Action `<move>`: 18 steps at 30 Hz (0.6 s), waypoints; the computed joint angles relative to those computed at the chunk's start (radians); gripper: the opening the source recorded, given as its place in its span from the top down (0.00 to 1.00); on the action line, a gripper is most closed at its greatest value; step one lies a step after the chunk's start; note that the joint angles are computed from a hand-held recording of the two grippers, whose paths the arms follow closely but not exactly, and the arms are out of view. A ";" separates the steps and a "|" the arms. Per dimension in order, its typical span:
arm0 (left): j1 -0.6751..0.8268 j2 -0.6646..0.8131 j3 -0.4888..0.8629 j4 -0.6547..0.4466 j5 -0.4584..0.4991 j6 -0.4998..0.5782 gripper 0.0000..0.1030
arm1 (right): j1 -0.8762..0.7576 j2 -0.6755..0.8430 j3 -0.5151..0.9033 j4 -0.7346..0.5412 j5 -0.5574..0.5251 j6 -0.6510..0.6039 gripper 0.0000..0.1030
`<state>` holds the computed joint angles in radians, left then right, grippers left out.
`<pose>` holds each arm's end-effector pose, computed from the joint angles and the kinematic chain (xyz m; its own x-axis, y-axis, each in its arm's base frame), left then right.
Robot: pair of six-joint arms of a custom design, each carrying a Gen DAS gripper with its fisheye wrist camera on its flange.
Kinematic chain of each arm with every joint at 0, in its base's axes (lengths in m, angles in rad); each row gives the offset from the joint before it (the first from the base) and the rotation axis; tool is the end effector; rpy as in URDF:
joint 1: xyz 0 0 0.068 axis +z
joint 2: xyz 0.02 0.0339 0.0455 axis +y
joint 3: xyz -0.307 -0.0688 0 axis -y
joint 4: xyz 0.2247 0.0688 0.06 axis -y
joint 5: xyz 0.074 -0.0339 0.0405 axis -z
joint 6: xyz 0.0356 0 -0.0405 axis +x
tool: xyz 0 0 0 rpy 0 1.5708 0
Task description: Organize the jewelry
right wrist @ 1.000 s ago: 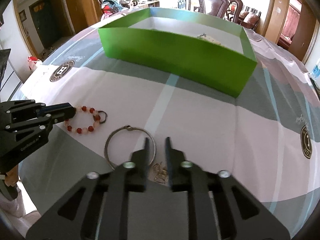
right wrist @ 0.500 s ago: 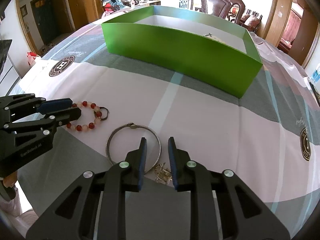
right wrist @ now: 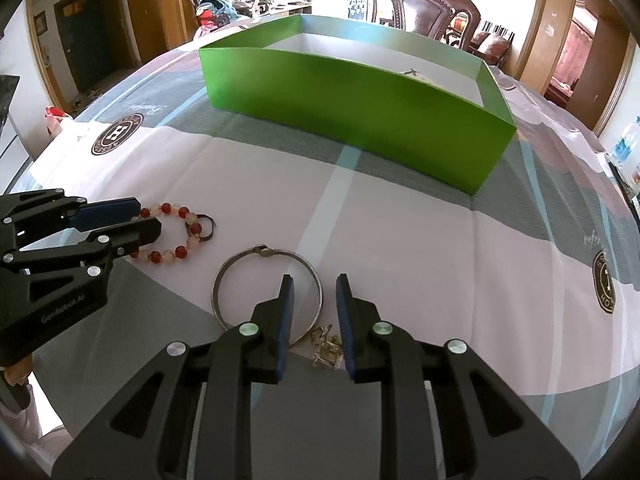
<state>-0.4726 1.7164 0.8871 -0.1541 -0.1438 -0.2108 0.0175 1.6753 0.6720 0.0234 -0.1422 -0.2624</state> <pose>0.2882 -0.1416 0.2011 -0.8042 0.1786 -0.5669 0.2163 0.9763 0.0007 0.2841 0.0100 0.1709 -0.7769 -0.2704 -0.5686 -0.3084 0.9508 -0.0309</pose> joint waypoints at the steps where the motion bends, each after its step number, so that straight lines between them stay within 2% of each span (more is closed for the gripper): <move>1: 0.000 0.000 0.000 0.000 0.000 0.000 0.74 | -0.002 0.001 0.002 -0.004 -0.008 -0.002 0.87; 4: 0.001 -0.001 -0.003 0.003 0.001 -0.002 0.78 | 0.005 -0.005 -0.007 0.002 -0.009 -0.011 0.94; 9: 0.003 -0.005 -0.009 0.009 0.011 -0.003 0.91 | 0.024 -0.012 -0.022 0.024 0.018 -0.008 0.95; 18: 0.004 -0.030 -0.015 0.001 0.016 -0.013 0.92 | 0.002 -0.026 -0.021 0.006 -0.008 -0.001 0.96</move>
